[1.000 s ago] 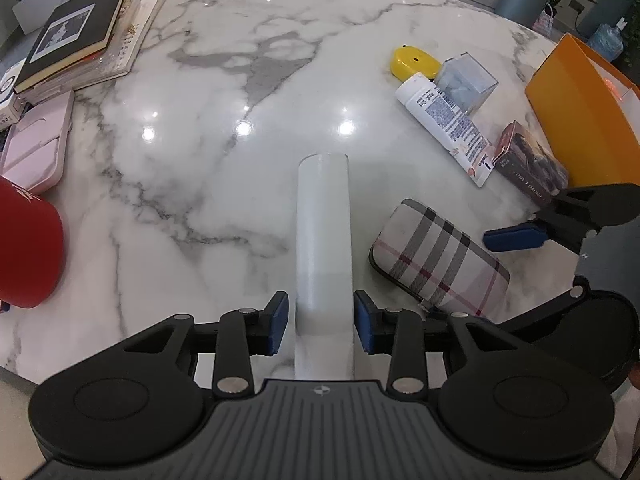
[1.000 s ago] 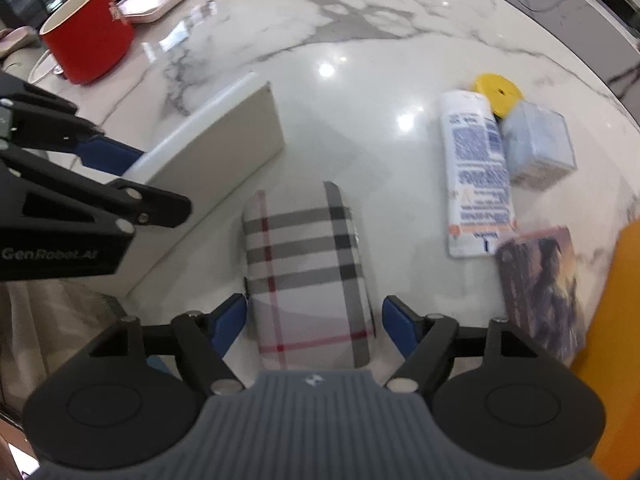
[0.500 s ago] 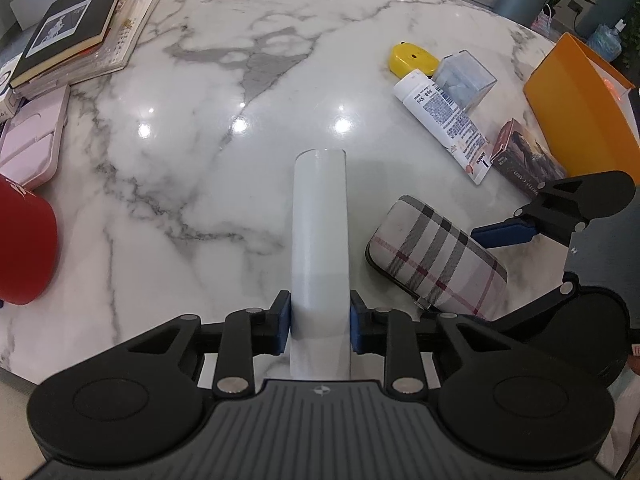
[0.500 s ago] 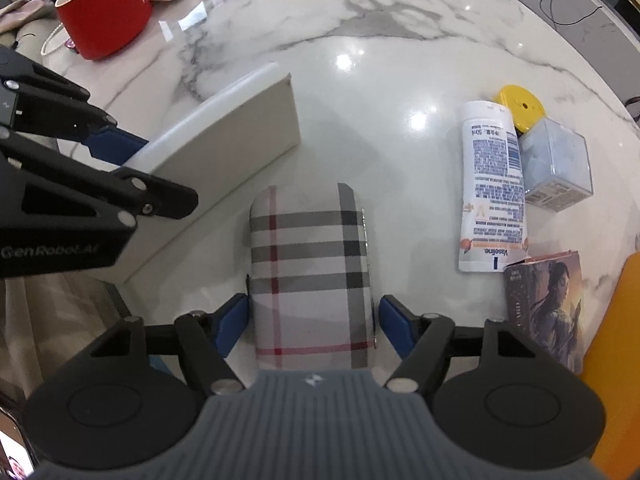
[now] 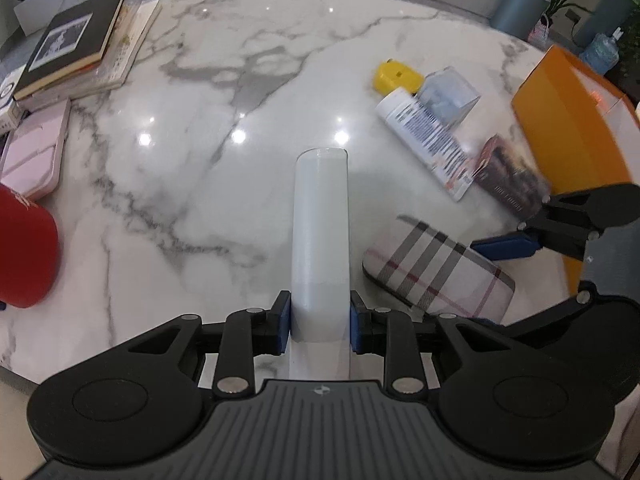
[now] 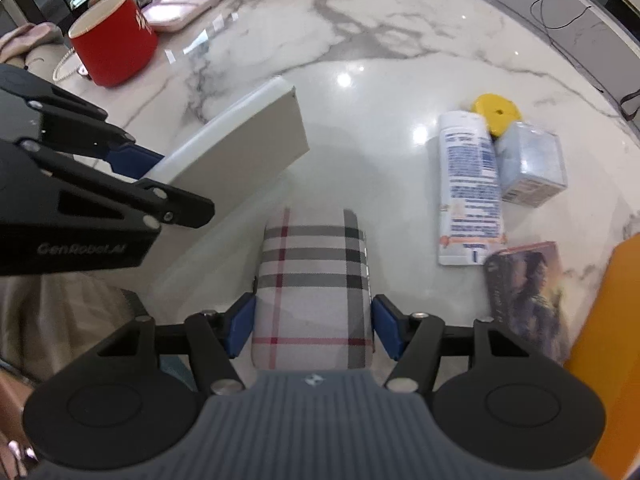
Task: Organize rigid objects
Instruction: 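Carry the white box with the left tool while the right tool carries the plaid case to the orange box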
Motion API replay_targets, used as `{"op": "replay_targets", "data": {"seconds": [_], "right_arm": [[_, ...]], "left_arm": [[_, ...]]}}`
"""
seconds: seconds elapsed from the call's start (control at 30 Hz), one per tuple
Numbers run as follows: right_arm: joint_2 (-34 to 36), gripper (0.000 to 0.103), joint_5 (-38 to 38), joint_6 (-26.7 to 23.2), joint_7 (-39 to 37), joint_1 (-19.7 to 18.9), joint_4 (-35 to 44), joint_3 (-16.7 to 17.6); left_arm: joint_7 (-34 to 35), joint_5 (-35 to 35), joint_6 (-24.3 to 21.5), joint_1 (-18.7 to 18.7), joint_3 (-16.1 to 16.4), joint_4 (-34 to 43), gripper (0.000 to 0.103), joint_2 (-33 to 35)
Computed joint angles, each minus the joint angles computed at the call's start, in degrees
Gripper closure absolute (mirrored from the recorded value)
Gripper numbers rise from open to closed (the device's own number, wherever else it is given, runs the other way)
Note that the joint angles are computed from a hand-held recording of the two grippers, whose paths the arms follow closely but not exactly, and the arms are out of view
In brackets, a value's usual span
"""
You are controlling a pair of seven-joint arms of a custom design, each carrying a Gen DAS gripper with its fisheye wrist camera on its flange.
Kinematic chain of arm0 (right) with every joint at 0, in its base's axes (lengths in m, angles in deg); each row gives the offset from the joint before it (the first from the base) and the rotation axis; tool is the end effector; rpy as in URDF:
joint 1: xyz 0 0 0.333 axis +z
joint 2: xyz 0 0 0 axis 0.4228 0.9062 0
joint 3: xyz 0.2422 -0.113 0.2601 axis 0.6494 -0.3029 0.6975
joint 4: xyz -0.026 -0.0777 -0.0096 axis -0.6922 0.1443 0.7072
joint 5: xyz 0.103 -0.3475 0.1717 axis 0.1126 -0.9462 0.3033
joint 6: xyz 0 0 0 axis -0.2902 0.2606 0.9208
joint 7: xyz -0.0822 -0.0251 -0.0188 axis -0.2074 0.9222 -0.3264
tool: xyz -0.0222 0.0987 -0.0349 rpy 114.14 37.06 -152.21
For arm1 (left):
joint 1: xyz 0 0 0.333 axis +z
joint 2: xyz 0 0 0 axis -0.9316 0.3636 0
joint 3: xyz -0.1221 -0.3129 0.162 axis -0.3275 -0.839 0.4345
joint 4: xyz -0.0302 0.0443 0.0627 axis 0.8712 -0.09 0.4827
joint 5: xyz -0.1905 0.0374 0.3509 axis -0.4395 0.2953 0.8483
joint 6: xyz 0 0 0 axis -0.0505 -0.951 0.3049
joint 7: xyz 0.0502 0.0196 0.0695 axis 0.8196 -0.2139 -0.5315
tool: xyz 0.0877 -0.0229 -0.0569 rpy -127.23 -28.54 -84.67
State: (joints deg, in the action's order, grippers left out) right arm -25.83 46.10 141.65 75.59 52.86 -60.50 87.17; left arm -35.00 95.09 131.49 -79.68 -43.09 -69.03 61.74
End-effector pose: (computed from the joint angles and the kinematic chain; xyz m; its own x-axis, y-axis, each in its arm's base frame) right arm 0.5388 0.3557 0.3463 0.8669 -0.4900 -0.0915 -0.4934 -0.8176 -0.2967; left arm 0.4536 -0.1948 0.3817 0.1935 -0.9751 0.1081 -0.9152 -0.2191 -0.3382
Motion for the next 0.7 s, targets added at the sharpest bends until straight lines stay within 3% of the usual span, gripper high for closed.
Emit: {"op": "replay_targets", "data": {"seconds": [0.4, 0.57, 0.7], "right_arm": [[-9.13, 0.040, 9.88, 1.94, -7.85, -5.68, -4.55, 0.73], [-14.13, 0.040, 12.80, 4.02, -10.56, -8.58, -6.51, -1.13], [-16.09, 0.040, 10.31, 5.99, -8.11, -10.97, -7.22, -3.29]], "left_arm": [[-3.46, 3.08, -2.62, -2.57, -1.91, 7.29, 0.072, -1.55], [-3.57, 2.74, -1.90, -4.40, -2.99, 13.24, 0.072, 0.64], [-1.11, 0.69, -0.87, -5.95, -4.37, 19.73, 0.072, 4.99]]}}
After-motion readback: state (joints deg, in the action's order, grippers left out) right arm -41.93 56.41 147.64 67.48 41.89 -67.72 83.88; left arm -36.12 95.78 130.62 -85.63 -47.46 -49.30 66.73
